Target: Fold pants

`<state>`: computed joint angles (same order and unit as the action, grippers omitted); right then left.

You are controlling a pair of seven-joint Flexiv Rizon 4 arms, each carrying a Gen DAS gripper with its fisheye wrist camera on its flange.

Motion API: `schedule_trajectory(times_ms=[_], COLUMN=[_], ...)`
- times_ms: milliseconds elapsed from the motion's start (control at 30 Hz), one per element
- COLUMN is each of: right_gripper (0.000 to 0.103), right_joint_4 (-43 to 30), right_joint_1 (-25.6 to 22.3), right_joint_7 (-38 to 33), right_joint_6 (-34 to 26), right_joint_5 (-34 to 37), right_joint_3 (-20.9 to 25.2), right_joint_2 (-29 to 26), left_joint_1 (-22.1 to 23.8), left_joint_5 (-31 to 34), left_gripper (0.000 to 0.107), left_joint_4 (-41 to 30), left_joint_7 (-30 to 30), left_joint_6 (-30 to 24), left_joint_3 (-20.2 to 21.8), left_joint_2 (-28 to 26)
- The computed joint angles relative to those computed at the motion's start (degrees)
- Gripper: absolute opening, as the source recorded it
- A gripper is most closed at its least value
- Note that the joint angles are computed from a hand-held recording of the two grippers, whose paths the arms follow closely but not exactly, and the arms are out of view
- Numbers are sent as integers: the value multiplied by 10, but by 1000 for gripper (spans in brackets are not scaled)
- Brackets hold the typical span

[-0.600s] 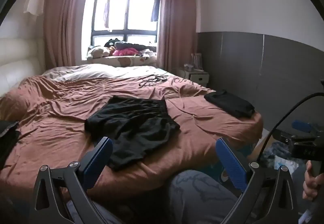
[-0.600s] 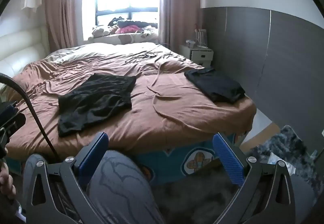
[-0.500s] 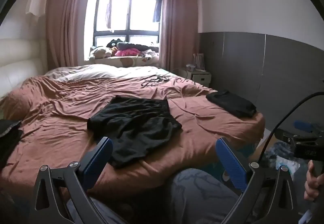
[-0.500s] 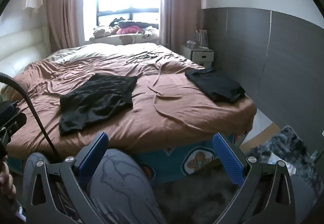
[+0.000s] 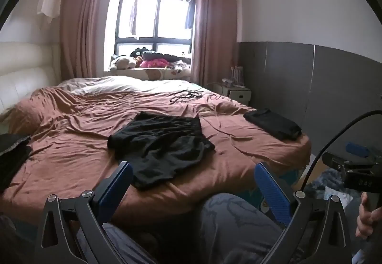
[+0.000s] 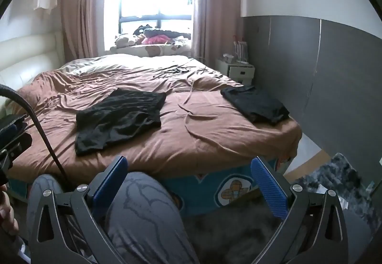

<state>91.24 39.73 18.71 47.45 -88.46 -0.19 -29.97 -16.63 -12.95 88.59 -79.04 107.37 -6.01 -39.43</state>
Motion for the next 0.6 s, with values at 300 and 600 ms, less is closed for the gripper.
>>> schedule_trajectory(times_ms=[300, 600], right_gripper=[103, 103], right_joint_4=[5, 5], right_joint_1=[2, 0], right_joint_7=[15, 15], right_joint_6=[-9, -2], right_joint_5=[-16, -15], right_joint_3=[2, 5], right_joint_2=[3, 4], left_joint_1=[17, 31], left_joint_5=[13, 21], left_gripper=[103, 103], left_joint_4=[21, 32], left_joint_7=[-12, -26], left_joint_6=[6, 17], left_joint_3=[-20, -31], left_joint_2=[15, 17])
